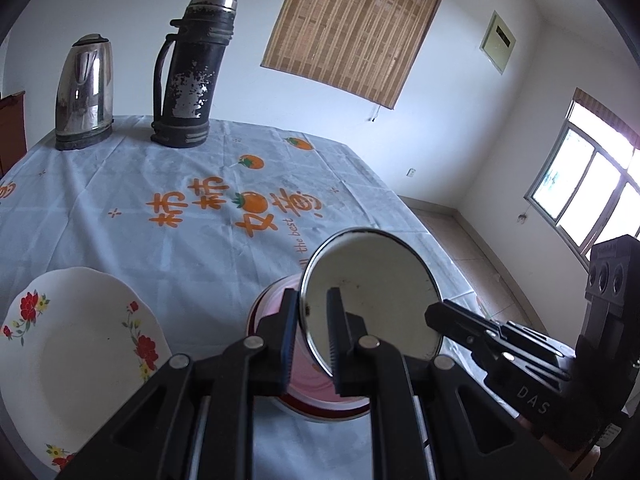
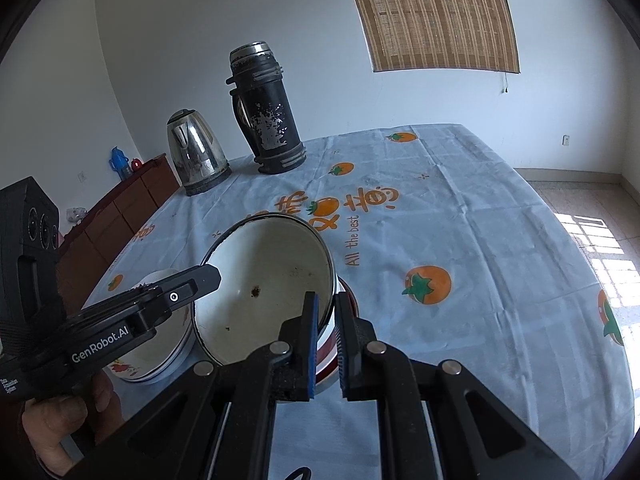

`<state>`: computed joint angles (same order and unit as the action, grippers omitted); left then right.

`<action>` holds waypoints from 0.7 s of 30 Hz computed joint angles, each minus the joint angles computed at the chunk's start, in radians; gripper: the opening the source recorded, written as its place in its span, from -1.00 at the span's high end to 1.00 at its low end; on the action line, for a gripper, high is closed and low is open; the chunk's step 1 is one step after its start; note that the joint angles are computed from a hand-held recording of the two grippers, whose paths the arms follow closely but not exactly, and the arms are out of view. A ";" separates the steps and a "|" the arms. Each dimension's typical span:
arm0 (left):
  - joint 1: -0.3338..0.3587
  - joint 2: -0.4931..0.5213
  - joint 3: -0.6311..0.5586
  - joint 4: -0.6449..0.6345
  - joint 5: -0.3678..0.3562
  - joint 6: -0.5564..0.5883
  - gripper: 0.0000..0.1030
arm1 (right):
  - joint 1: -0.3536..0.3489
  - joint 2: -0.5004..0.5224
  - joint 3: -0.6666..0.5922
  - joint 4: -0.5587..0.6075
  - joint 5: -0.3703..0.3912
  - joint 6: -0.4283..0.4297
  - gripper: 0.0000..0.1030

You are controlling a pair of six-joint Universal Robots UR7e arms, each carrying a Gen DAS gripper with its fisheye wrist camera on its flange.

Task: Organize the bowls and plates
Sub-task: 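Lift the white enamel bowl with both tools over the pink bowl, then lower the enamel bowl into the pink bowl with both tools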

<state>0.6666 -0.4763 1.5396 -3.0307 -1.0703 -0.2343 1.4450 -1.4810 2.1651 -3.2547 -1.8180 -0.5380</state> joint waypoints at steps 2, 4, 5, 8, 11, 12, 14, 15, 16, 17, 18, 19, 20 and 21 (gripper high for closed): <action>0.001 -0.001 0.000 0.009 0.002 -0.003 0.78 | 0.002 0.004 -0.004 0.007 -0.006 0.002 0.82; 0.003 -0.002 -0.002 0.019 0.004 -0.006 0.78 | 0.003 0.009 -0.012 0.020 -0.011 0.007 0.82; 0.003 -0.001 -0.004 0.025 0.005 -0.008 0.78 | 0.003 0.011 -0.015 0.025 -0.013 0.009 0.82; 0.007 -0.001 -0.007 0.033 0.005 -0.013 0.78 | 0.004 0.018 -0.021 0.032 -0.020 0.012 0.82; 0.009 -0.002 -0.007 0.036 0.004 -0.015 0.78 | 0.005 0.021 -0.025 0.039 -0.024 0.012 0.82; 0.009 -0.001 -0.008 0.039 0.004 -0.015 0.78 | 0.005 0.022 -0.028 0.044 -0.024 0.013 0.82; 0.009 0.000 -0.011 0.048 0.003 -0.017 0.78 | 0.001 0.023 -0.033 0.054 -0.023 0.018 0.82; 0.009 0.001 -0.013 0.053 0.003 -0.018 0.78 | 0.000 0.025 -0.035 0.058 -0.025 0.021 0.82; 0.010 0.003 -0.016 0.059 0.002 -0.019 0.78 | -0.001 0.027 -0.038 0.062 -0.026 0.022 0.82; 0.012 0.005 -0.020 0.064 0.002 -0.020 0.78 | -0.002 0.028 -0.042 0.068 -0.027 0.025 0.82; 0.013 0.006 -0.021 0.067 -0.001 -0.023 0.78 | -0.005 0.029 -0.046 0.077 -0.026 0.029 0.82; 0.015 0.006 -0.022 0.069 -0.005 -0.025 0.78 | -0.006 0.030 -0.049 0.084 -0.025 0.031 0.82; 0.017 0.005 -0.023 0.072 -0.009 -0.026 0.78 | -0.008 0.031 -0.051 0.089 -0.026 0.031 0.82; 0.018 0.005 -0.024 0.074 -0.012 -0.028 0.78 | -0.009 0.032 -0.054 0.094 -0.027 0.032 0.82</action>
<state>0.6850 -0.4713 1.5156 -2.9566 -1.0825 -0.2622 1.4360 -1.4494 2.1111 -3.1606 -1.8448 -0.5061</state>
